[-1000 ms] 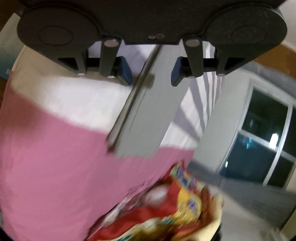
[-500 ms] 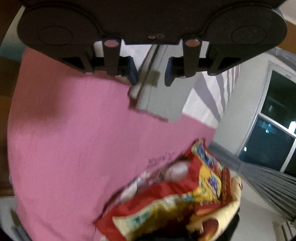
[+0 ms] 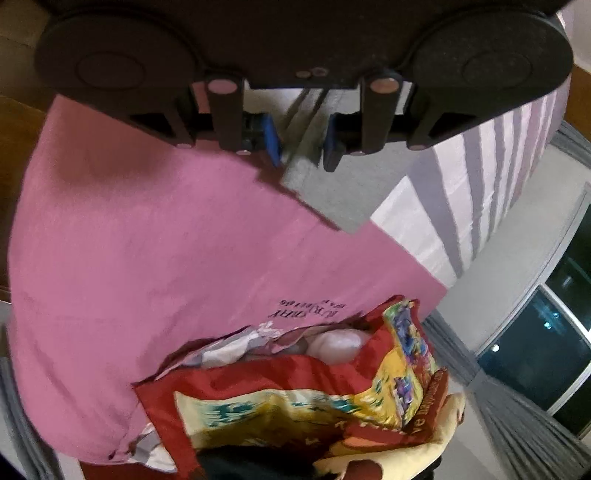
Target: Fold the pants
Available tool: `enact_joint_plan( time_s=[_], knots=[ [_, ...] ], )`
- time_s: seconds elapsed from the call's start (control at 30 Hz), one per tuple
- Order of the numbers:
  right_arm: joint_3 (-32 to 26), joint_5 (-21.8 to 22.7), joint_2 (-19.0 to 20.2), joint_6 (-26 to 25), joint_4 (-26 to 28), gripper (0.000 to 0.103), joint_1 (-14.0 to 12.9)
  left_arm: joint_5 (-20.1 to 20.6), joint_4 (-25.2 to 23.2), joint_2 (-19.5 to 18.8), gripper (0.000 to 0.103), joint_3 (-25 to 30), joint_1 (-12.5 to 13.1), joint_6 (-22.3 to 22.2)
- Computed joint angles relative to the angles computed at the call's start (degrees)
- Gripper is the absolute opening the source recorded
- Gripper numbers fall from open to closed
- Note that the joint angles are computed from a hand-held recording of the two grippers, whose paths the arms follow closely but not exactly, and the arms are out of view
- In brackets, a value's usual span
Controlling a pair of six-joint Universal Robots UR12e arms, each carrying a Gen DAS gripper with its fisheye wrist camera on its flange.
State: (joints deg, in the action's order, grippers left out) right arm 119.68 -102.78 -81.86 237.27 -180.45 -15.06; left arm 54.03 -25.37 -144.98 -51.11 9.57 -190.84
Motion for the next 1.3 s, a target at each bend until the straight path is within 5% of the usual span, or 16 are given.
enact_joint_plan(
  time_s=[0.27, 0.67, 0.93, 0.97, 1.0, 1.03, 1.13, 1.2, 1.3],
  knots=[
    [-2.11, -4.78, -0.58, -3.33, 6.65, 0.029, 1.10, 0.10, -0.91, 0.39, 0.022, -0.24, 0.08, 1.75],
    [-1.37, -3.52, -0.84, -2.63, 3.13, 0.030, 1.17, -0.58, -1.59, 0.02, 0.022, 0.30, 0.18, 0.90],
    [1.17, 10.26, 0.13, 4.83, -2.76, 0.030, -1.31, -1.77, -1.07, -0.77, 0.022, 0.59, 0.43, -1.65],
    [0.91, 10.35, 0.52, 4.86, -2.70, 0.029, -1.21, -1.70, -1.00, -0.84, 0.022, 0.71, 0.41, -1.82],
    [0.58, 11.39, 0.96, 4.47, -2.90, 0.009, -1.34, -1.64, -0.57, -0.94, 0.022, 0.97, 0.37, -1.91],
    [0.12, 11.80, 1.24, 3.25, -2.95, 0.005, -1.30, -1.51, 0.85, -1.01, 0.022, 1.07, 0.35, -2.39],
    [-0.95, 9.35, 2.29, -1.91, -10.82, 0.004, -0.17, -1.45, 6.16, -1.23, 0.022, 1.04, 0.40, -5.85],
    [-1.14, 7.99, 2.85, -3.08, -15.50, 0.004, 0.26, 0.12, 5.29, -1.08, 0.022, 1.11, 0.20, -4.65],
    [-1.02, 8.99, 2.66, -2.51, -8.66, 0.004, -0.55, 2.00, -0.25, -1.08, 0.022, 1.46, 0.02, -1.96]
  ],
)
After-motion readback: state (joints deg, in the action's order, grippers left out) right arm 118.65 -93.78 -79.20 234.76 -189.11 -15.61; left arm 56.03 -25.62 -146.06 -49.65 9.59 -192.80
